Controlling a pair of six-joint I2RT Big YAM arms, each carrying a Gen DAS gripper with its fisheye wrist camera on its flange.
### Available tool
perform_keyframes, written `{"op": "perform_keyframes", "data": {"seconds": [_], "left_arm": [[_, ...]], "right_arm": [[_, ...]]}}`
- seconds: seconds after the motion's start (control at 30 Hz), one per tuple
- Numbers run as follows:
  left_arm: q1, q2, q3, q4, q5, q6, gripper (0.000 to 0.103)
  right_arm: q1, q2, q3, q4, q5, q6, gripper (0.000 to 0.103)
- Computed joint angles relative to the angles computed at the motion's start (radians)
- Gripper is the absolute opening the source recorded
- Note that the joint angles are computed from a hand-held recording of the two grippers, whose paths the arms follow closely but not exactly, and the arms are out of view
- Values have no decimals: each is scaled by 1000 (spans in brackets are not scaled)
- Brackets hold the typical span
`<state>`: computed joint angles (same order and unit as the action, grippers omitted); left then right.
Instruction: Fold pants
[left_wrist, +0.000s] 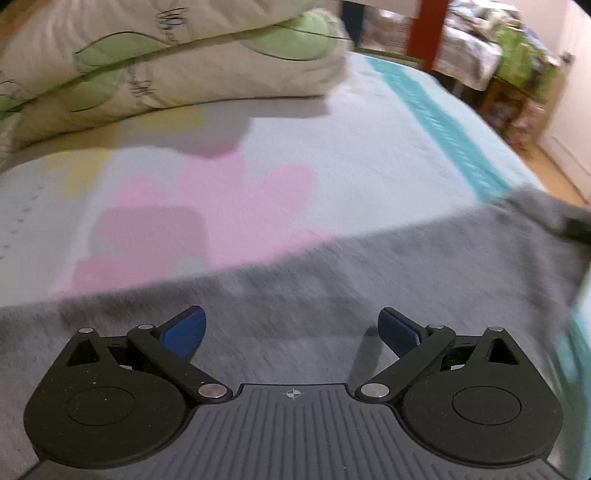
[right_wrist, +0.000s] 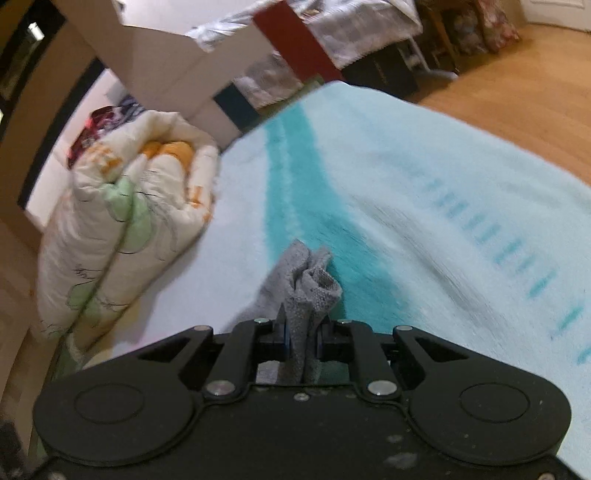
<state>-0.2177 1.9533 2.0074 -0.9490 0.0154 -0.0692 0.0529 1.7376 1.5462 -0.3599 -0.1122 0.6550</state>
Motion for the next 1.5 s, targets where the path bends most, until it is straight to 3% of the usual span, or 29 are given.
{"op": "perform_keyframes", "data": {"seconds": [0.07, 0.17, 0.27, 0.37, 0.63, 0.87, 0.93, 1.0, 1.03, 1.07, 1.1, 1.2, 1.33, 1.5], "left_arm": [[1, 59, 83, -61, -17, -30, 102], [-15, 119, 184, -128, -71, 35, 102], [7, 153, 278, -208, 7, 15, 100], [45, 95, 215, -158, 48, -38, 100], [195, -106, -36, -68, 158, -43, 100], [320, -218, -194, -35, 168, -70, 100], [342, -222, -197, -55, 175, -66, 100], [361, -231, -207, -61, 186, -55, 100], [367, -234, -210, -59, 191, -49, 100], [370, -237, -212, -53, 194, -44, 100], [370, -240, -213, -47, 194, -42, 100], [365, -247, -220, -28, 216, -41, 100], [353, -251, -232, -27, 274, -33, 100], [326, -252, -263, -58, 354, -6, 101]], "right_arm": [[7, -5, 23, -22, 2, -31, 14], [25, -11, 60, -61, 16, -72, 14], [49, -19, 88, -92, 43, -108, 14], [93, -26, 131, -129, 81, -176, 14], [297, -15, 238, -158, 121, -381, 14], [526, 121, 287, -193, 184, -518, 14], [567, 180, 314, -245, 199, -519, 15], [601, 223, 323, -275, 252, -520, 23], [612, 217, 297, -237, 284, -535, 27], [619, 207, 278, -212, 290, -548, 39], [617, 199, 277, -219, 257, -540, 41], [597, 138, 221, -171, 169, -528, 42], [555, 60, 153, -112, 123, -494, 44], [490, 52, 147, -149, 236, -408, 44]]}}
